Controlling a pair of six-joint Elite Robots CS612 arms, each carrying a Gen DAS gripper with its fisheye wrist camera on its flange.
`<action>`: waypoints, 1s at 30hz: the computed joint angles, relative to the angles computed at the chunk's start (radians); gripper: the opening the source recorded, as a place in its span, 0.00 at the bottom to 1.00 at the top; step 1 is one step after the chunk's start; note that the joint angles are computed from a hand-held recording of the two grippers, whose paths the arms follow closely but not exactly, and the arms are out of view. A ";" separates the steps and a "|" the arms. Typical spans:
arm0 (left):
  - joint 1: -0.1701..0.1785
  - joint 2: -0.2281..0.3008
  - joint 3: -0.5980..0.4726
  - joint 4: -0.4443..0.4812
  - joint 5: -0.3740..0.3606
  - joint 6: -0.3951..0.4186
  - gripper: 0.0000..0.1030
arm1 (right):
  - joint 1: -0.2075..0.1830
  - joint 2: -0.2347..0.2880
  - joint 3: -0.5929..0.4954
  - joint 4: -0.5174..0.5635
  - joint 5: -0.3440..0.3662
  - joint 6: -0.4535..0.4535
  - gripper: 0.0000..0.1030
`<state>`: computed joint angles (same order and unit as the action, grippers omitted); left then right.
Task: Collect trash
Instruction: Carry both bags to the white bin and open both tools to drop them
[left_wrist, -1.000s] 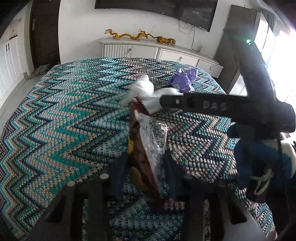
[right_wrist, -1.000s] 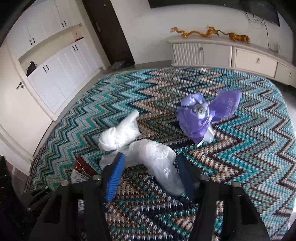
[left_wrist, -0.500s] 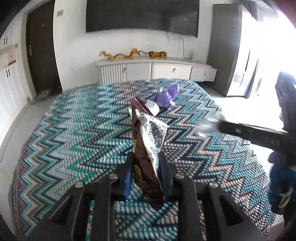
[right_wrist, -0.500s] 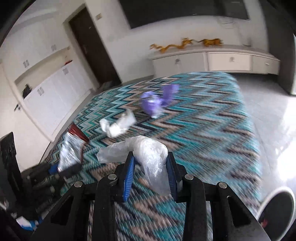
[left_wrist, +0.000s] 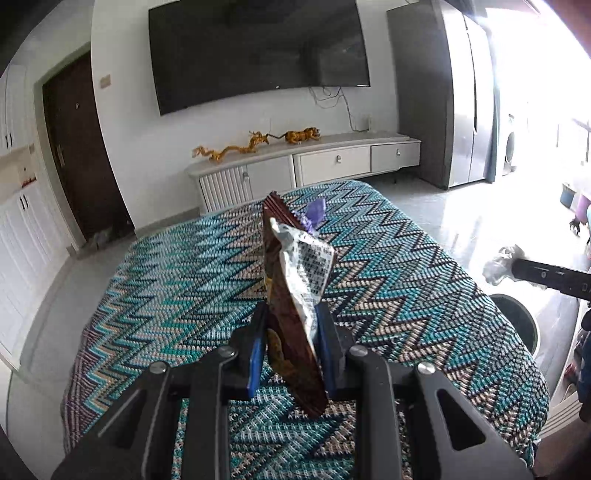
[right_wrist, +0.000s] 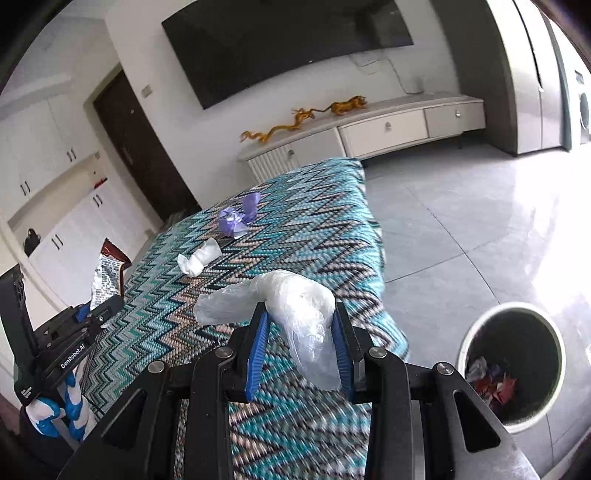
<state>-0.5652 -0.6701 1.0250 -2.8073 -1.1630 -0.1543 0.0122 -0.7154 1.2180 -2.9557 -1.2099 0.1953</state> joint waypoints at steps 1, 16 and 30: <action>-0.004 -0.002 0.002 -0.004 0.011 0.010 0.23 | -0.003 -0.007 0.016 -0.014 0.001 0.007 0.33; -0.064 0.017 -0.050 -0.007 0.053 0.180 0.23 | -0.055 -0.039 0.134 -0.168 -0.008 0.112 0.33; -0.109 0.138 -0.282 0.155 -0.022 0.306 0.23 | -0.119 -0.019 0.204 -0.229 -0.033 0.267 0.33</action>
<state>-0.6745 -0.5326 0.7431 -2.6527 -1.1854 0.1519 -0.1063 -0.7344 1.4221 -3.1849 -1.2425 0.4626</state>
